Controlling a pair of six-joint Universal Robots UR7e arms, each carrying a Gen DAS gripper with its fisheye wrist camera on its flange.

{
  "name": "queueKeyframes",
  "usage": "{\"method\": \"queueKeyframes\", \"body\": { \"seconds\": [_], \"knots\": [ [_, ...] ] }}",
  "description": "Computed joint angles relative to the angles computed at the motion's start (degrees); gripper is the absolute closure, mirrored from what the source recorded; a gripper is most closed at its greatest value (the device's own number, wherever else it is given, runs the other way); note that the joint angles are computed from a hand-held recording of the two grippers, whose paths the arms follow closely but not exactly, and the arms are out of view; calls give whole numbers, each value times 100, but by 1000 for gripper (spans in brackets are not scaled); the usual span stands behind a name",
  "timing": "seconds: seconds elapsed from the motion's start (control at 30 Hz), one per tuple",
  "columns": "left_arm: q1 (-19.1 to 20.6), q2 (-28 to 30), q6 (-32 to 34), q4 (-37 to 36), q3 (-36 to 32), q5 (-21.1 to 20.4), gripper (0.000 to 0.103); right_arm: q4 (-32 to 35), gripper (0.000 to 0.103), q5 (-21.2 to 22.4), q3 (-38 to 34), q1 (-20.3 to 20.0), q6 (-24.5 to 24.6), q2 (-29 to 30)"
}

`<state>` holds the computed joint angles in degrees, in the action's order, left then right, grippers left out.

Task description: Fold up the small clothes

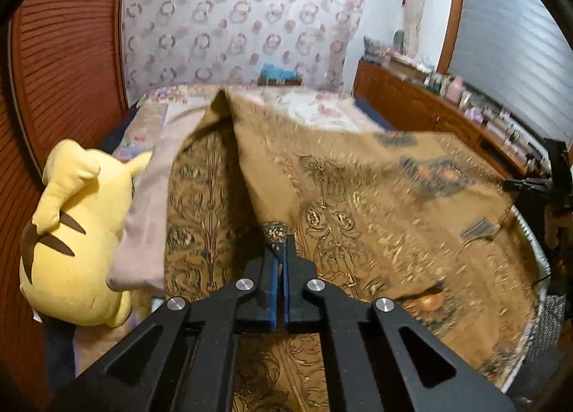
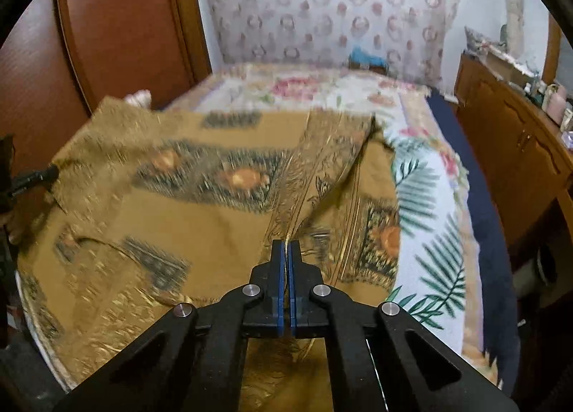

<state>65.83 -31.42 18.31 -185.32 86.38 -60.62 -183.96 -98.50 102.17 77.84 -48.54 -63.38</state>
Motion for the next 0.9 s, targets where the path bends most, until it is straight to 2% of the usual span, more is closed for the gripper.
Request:
{"method": "queueKeyframes", "body": {
  "seconds": [0.1,0.3,0.67,0.9],
  "knots": [
    [-54,-121,5,-220,140,-37,101,-147,102,266,276,-48,-8,-236],
    [-164,-476,-81,-602,717,-110,101,-289,102,525,806,-150,-171,-619],
    [-297,-989,-424,-1371,2004,-71,101,-193,102,1116,1829,-705,-280,-1497],
    [-385,-1038,-527,-1397,2201,167,101,-176,102,1148,2055,-749,-319,-1661]
  ]
}}
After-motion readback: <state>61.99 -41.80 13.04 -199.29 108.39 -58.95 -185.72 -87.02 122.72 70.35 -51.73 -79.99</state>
